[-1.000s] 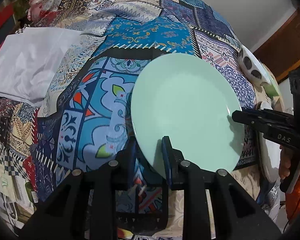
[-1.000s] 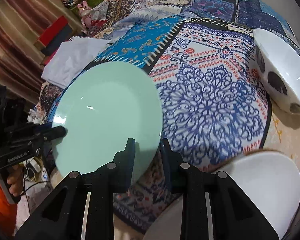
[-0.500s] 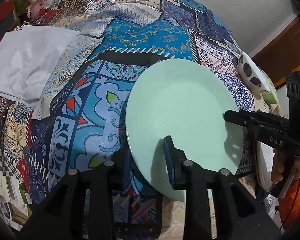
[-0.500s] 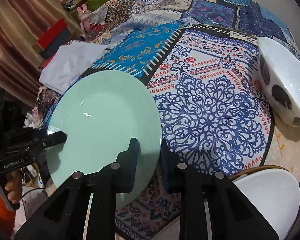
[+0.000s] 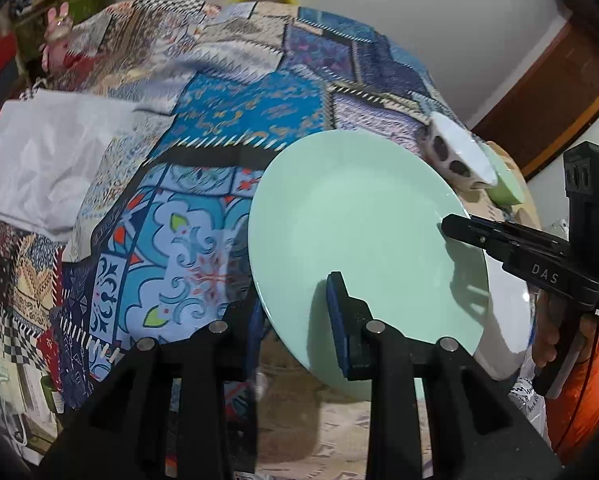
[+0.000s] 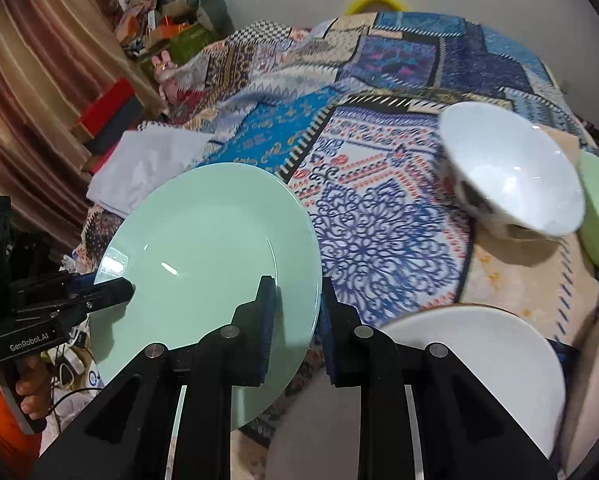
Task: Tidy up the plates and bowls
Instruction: 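Lift the mint green plate and carry it toward the right gripper, then lower the mint green plate onto the white plate and open the left gripper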
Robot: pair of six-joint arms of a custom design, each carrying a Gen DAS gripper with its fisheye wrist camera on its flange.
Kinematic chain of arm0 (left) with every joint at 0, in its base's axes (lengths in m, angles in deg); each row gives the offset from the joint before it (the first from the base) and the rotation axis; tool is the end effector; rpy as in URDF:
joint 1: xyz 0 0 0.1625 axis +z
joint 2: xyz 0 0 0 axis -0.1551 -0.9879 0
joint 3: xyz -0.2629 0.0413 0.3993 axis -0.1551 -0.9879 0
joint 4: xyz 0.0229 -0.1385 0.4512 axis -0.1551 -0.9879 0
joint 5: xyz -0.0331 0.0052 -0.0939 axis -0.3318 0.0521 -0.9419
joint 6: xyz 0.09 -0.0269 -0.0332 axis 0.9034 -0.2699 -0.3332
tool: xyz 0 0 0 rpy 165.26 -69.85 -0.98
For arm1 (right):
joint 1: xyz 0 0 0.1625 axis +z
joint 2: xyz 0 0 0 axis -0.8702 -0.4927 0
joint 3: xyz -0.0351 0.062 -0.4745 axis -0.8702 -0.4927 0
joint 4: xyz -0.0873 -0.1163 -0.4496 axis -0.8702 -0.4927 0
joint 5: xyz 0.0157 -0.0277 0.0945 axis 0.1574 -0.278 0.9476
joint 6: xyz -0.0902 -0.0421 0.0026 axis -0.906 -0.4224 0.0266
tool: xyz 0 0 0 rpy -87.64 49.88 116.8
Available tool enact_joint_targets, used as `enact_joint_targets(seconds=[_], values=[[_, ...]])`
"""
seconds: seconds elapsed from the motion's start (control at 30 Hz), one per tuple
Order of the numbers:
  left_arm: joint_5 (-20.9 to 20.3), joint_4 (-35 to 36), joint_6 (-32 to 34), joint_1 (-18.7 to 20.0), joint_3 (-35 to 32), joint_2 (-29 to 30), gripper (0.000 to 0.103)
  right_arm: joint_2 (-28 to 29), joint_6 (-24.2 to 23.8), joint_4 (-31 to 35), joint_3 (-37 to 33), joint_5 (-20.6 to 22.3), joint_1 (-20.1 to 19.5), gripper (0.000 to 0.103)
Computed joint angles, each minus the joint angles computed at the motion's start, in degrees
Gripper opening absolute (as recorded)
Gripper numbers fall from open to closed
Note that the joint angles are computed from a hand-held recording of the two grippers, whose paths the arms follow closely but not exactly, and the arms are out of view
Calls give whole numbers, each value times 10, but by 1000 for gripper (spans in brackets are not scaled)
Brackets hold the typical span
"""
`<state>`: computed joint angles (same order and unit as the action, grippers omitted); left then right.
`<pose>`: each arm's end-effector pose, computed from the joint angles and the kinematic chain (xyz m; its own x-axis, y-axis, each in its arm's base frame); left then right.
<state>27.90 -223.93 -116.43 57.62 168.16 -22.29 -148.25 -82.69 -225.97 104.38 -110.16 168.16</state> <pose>-0.1829 -0.4970 0.2168 -0.8995 0.0576 -0.4331 0.2469 0.8849 -0.3951 0.2637 -0.5267 0.1849 -0.8061 -0.3655 0.4654 -0.5013 0.8396 -0.2089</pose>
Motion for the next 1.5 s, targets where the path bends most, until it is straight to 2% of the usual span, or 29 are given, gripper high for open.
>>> enact_joint_targets(seconds=[0.37,0.9,1.17,1.5], values=[[-3,-1,-3,-51,-9,12,29,-71,-7,-25,38,-7,2,19],[-11,0,-26,-108,-22,54,29,-166,-14,-36,93,10,-26,19],[-17,11,-38,-117,-28,79,29,-203,-12,-29,121,22,-53,19],[-39,24,-45,-105,-40,115,29,-219,-1,-19,141,34,-88,19]])
